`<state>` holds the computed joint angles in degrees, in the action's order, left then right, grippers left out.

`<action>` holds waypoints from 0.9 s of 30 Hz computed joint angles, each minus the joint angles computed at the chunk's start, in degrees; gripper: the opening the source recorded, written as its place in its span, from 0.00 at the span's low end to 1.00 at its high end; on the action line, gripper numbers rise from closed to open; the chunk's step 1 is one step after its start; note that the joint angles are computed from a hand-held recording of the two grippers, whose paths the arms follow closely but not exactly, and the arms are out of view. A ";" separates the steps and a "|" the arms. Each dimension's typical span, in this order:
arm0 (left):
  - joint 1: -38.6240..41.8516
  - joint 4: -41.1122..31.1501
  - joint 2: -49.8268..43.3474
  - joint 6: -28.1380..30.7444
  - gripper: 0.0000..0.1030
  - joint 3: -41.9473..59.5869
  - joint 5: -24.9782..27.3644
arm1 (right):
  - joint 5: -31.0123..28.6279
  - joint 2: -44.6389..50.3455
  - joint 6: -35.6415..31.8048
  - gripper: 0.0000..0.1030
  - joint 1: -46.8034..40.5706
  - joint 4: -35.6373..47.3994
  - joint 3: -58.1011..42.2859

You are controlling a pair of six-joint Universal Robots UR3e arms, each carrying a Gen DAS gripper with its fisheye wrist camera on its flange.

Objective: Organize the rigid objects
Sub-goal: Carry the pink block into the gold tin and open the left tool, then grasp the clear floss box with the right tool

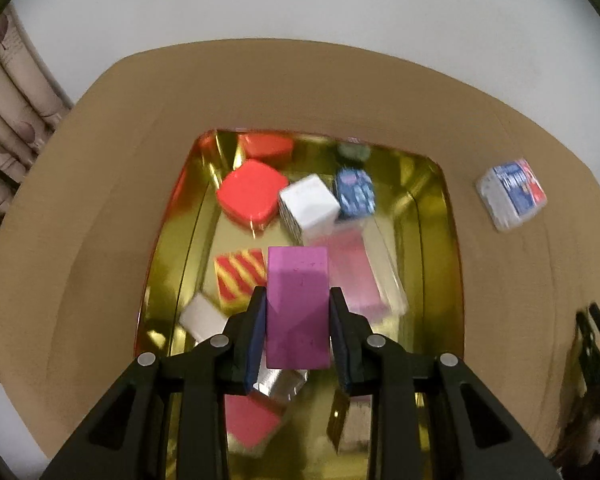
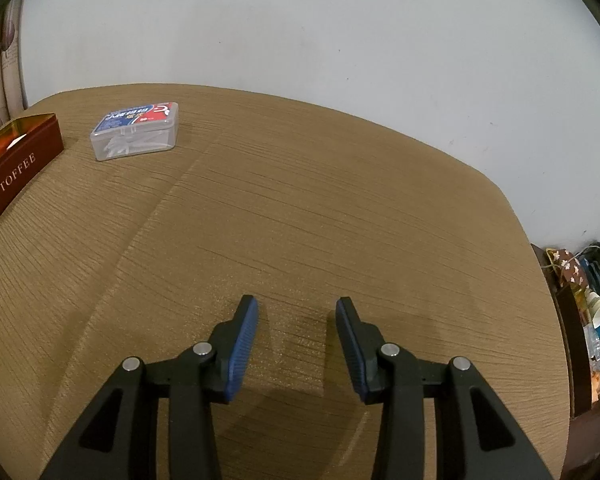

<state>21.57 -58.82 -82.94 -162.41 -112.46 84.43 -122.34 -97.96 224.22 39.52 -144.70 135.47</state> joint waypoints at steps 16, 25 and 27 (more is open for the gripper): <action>4.50 -3.12 2.61 -0.63 0.43 2.11 -4.13 | -1.15 1.25 2.01 0.40 1.74 2.51 -2.03; 11.26 -19.33 33.44 9.50 0.45 -8.03 -9.80 | 5.23 3.03 -2.53 0.40 0.91 -3.85 -8.00; 14.94 -25.04 41.65 12.46 0.49 -9.58 -11.14 | 9.34 5.44 -4.71 0.44 -1.09 -6.14 -12.52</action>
